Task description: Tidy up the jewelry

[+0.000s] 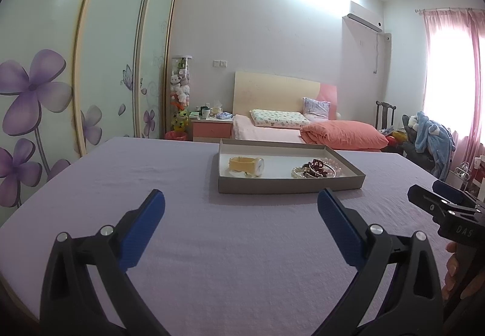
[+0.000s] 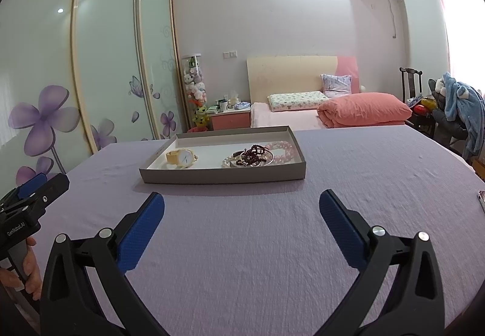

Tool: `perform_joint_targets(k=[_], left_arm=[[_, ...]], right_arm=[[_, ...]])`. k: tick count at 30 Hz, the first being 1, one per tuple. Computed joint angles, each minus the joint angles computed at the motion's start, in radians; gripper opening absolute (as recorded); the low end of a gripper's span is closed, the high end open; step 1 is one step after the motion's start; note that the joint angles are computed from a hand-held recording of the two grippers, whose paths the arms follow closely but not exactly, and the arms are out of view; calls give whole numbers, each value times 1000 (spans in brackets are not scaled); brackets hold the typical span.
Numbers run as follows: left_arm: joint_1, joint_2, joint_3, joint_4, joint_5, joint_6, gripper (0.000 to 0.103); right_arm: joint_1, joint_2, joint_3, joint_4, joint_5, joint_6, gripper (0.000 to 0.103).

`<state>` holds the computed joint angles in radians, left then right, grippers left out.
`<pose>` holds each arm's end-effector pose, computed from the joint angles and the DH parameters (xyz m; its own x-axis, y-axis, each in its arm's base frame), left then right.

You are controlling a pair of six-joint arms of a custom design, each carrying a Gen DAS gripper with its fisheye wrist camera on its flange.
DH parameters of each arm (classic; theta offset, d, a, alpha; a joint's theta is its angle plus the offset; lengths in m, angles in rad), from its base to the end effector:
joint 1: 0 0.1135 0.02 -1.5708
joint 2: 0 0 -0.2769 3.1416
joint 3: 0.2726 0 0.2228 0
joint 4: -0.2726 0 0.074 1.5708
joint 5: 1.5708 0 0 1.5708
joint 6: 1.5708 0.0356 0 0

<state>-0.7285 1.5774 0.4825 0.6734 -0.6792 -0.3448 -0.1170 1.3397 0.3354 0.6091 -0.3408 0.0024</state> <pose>0.2136 -0.1606 0.1855 -0.3178 -0.0689 -0.9456 -0.0182 0.9976 -0.0665 0.2215 -0.0141 0.1928 -0.3828 0.0473 -0.9226 -0.1954 0.9719 0.1309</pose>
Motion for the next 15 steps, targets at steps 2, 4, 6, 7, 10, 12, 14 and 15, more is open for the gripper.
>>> perform_joint_targets(k=[2, 4, 6, 7, 10, 12, 14, 15], left_arm=[[-1, -2, 1, -6, -1, -2, 99], [-2, -1, 4, -9, -1, -3, 99], [-2, 0, 4, -7, -2, -2, 99], [-2, -1, 4, -9, -2, -3, 99], [-3, 0, 4, -10, -1, -5, 99], [-3, -1, 4, -9, 1, -3, 99], [-12, 1, 6, -13, -5, -5, 99], [-17, 5, 6, -11, -9, -7, 99]], right_arm=[[-1, -1, 2, -2, 1, -3, 101], [1, -6, 0, -5, 5, -4, 101], [4, -9, -1, -7, 7, -3, 101], [5, -10, -1, -7, 8, -3, 101], [5, -10, 0, -8, 8, -3, 101], [7, -10, -1, -6, 11, -2, 101], [11, -11, -1, -7, 16, 1, 101], [13, -12, 0, -10, 17, 2, 101]])
